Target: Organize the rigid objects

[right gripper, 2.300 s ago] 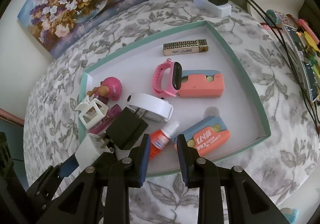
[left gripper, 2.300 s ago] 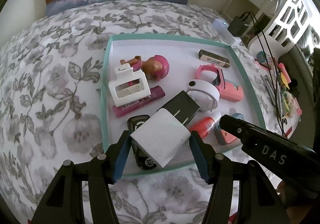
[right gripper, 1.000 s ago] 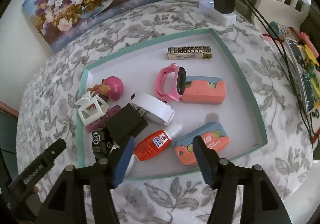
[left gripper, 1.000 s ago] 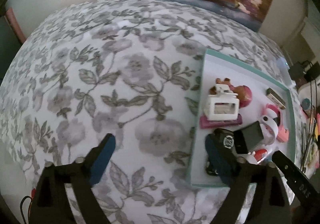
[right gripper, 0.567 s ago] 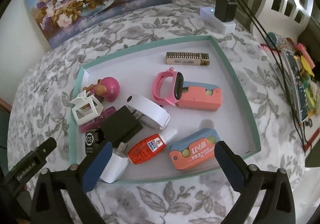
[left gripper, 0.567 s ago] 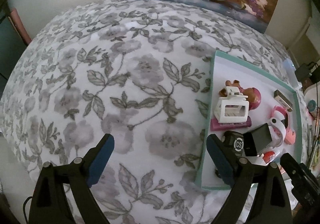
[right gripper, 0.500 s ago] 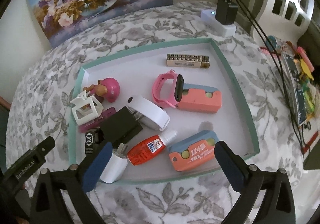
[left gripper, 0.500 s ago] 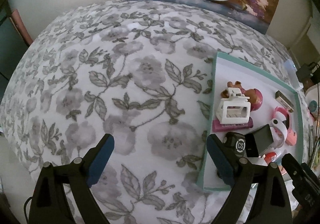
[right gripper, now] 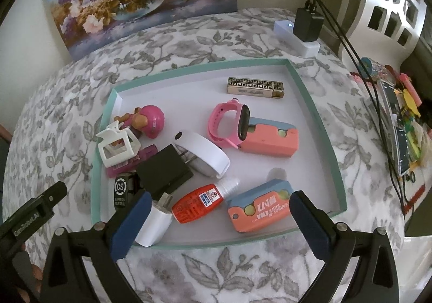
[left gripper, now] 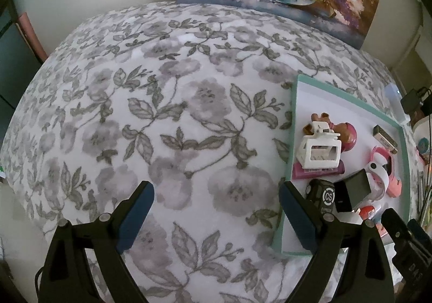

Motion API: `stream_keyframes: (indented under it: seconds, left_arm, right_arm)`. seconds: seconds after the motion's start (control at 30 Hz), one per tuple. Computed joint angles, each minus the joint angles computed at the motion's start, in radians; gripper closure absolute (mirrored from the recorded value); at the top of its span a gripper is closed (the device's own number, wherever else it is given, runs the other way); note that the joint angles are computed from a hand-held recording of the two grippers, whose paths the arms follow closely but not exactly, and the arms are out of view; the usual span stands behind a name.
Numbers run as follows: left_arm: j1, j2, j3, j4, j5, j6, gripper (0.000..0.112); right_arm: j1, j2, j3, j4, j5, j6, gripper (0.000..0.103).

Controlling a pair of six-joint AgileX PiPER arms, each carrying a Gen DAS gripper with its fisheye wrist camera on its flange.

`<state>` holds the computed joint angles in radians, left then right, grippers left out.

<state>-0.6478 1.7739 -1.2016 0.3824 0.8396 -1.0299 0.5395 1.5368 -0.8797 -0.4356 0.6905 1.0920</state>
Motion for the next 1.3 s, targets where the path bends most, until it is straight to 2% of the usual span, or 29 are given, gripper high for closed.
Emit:
stream_keyframes:
  seconds: [0.27,0.4,0.8,1.3]
  left_arm:
    - [-0.020,-0.042,0.015,0.057,0.091,-0.006,0.018]
    - [-0.011,-0.093,0.055,0.039,0.065,0.022,0.018]
    - [-0.039,-0.194,0.114,0.067,0.059,0.029,0.018]
    - [-0.103,-0.230,0.103,0.128,0.106,0.016,0.018]
  right_arm:
    - [0.044,-0.025,0.007,-0.035,0.022,0.066,0.000]
    - [0.077,-0.034,0.007,-0.031,0.025,0.081,0.000]
    - [0.137,-0.066,0.012,-0.044,0.049,0.129,0.000]
    - [0.238,-0.108,-0.011,-0.150,0.137,0.239,0.000]
